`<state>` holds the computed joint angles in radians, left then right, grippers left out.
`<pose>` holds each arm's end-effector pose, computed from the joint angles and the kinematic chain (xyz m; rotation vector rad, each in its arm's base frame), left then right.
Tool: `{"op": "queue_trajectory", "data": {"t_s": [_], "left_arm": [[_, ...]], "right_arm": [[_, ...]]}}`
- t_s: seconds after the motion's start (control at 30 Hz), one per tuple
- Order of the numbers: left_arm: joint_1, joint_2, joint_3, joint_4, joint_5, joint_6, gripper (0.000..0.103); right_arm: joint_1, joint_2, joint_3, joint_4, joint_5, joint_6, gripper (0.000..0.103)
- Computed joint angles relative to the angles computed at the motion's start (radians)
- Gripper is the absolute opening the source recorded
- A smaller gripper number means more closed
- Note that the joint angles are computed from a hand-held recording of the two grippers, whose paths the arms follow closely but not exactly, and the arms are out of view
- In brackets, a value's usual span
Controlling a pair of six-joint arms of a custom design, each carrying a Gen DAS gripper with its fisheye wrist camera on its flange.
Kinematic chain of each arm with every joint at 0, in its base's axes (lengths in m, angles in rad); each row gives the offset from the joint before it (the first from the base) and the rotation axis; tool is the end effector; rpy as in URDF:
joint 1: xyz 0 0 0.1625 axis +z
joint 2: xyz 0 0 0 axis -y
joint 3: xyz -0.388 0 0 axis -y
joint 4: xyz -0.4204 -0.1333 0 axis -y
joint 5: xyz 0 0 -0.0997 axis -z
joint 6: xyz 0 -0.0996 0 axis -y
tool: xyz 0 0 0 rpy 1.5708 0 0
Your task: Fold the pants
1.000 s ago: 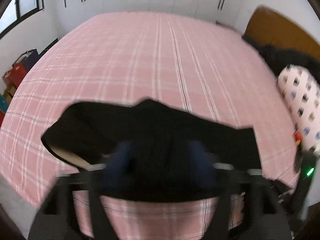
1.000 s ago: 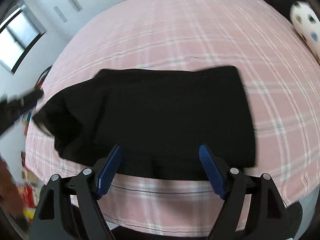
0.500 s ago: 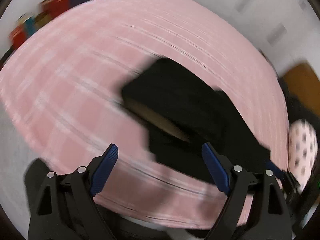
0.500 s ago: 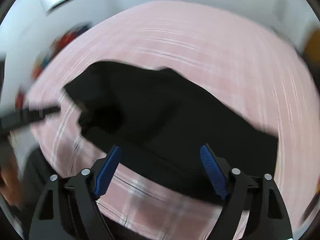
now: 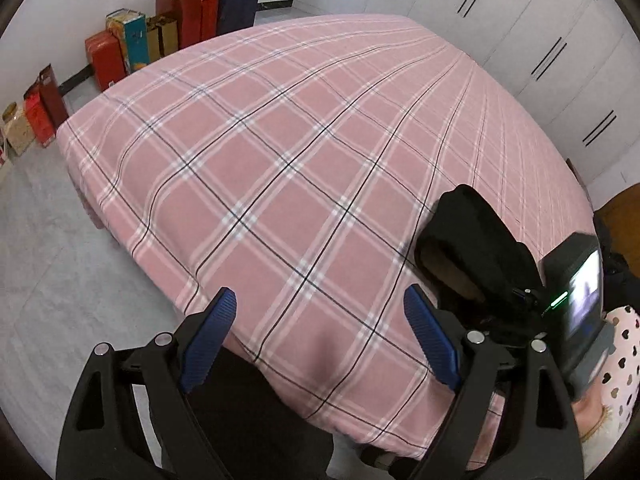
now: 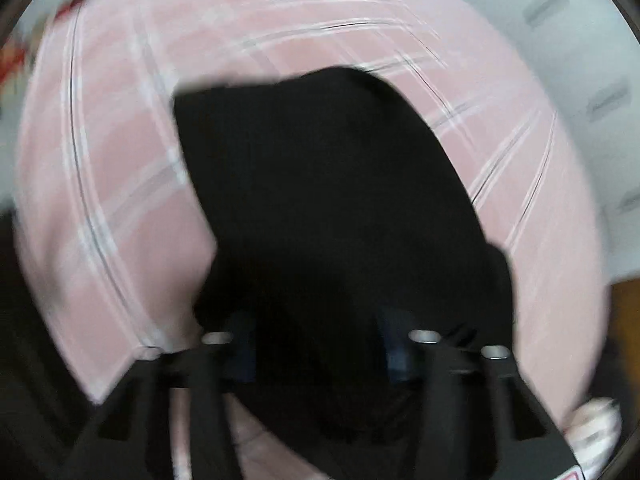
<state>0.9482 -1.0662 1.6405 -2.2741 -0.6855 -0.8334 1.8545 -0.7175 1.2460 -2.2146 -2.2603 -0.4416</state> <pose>-0.2067 -0.6487 0.2241 -0.3279 2.3962 -0.8790 0.2808 -0.7132 0.1408 0.8200 -2.3038 0.0714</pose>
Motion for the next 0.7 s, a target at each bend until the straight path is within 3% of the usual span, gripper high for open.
{"op": "queue_trajectory", "data": {"t_s": [0.07,0.1,0.17,0.23,0.3,0.4,0.5,0.53,0.6,0.67,0.7], "left_arm": [[-0.007,-0.003,0.009,-0.008,-0.002,-0.009,0.084],[-0.009,0.001,0.004,-0.015,-0.006,0.0,0.084],[-0.019,0.015,-0.008,-0.021,-0.007,0.023,0.084],[-0.033,0.04,-0.028,-0.027,-0.01,0.059,0.084],[-0.044,0.064,-0.047,-0.029,-0.02,0.084,0.084],[-0.061,0.122,-0.09,-0.039,-0.059,0.134,0.084],[-0.081,0.198,-0.153,-0.017,-0.097,0.177,0.084],[-0.091,0.23,-0.182,0.0,-0.111,0.189,0.084],[-0.108,0.281,-0.23,0.025,-0.139,0.215,0.084],[-0.132,0.332,-0.277,0.05,-0.15,0.247,0.088],[-0.144,0.358,-0.3,0.062,-0.148,0.268,0.09]], "right_arm": [[-0.044,-0.062,-0.048,0.099,0.209,0.198,0.013],[-0.073,-0.112,-0.043,0.103,0.314,0.301,0.013],[-0.143,-0.21,0.014,0.06,0.524,0.421,0.012],[-0.235,-0.352,0.146,-0.029,0.72,0.534,0.012],[-0.322,-0.494,0.291,-0.106,0.809,0.615,0.012],[-0.41,-0.629,0.429,-0.133,0.748,0.647,0.014],[-0.468,-0.707,0.517,-0.136,0.547,0.678,0.021],[-0.49,-0.725,0.538,-0.135,0.53,0.687,0.024],[-0.534,-0.769,0.586,-0.177,0.612,0.704,0.029],[-0.526,-0.792,0.607,-0.24,0.627,0.663,0.063],[-0.503,-0.79,0.602,-0.273,0.604,0.624,0.072]]}}
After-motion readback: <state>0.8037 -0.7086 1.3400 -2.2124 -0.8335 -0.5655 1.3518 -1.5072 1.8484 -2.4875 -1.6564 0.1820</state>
